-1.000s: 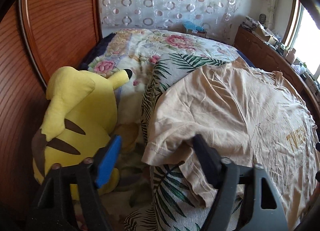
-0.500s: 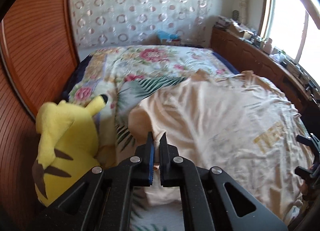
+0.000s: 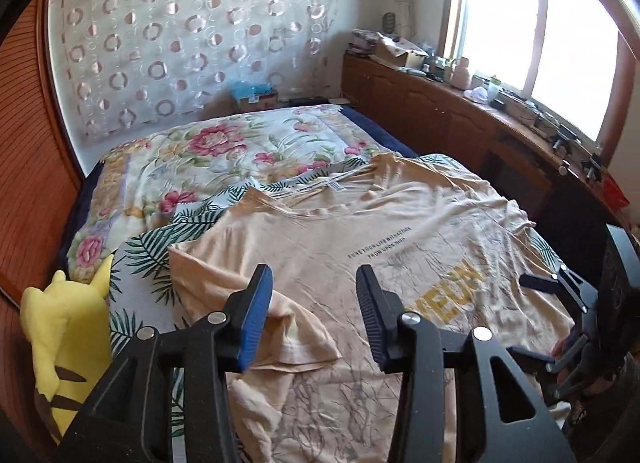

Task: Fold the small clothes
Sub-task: 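Lift the sleeve with the left tool and fold it over the shirt body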

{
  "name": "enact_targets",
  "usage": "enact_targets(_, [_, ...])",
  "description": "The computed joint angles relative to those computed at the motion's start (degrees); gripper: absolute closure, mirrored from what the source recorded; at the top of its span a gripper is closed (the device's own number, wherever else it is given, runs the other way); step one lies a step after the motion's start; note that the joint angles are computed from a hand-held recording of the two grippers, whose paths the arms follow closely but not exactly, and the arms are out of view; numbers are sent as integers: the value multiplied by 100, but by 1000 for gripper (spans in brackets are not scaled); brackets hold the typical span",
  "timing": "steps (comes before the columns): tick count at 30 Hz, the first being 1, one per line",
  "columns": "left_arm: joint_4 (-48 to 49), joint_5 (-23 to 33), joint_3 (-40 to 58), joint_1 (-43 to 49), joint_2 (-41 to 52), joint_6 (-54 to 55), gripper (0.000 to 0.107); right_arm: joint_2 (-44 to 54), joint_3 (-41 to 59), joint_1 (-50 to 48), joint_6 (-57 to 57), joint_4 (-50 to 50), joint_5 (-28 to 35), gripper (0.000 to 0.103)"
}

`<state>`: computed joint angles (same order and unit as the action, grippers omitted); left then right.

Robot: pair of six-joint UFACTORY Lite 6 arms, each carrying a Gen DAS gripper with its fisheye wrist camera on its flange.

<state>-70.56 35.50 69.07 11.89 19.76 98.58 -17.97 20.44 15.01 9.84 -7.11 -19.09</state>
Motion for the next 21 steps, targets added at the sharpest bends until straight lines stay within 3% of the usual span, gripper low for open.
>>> enact_targets(2, [-85, -52, -290, 91, -167, 211, 55, -11, -25, 66, -168, 256, -1, 1])
enact_targets(11, [-1167, -461, -1100, 824, 156, 1702, 56, 230, 122, 439, -606, 944, -87, 1])
enact_targets(18, [-1646, -627, -986, 732, 804, 2209, 81, 425, 258, 390, -397, 555, -111, 1])
enact_targets(21, [-1858, -536, -1048, 703, 804, 2435, 99, 385, 216, 281, -282, 323, -108, 1])
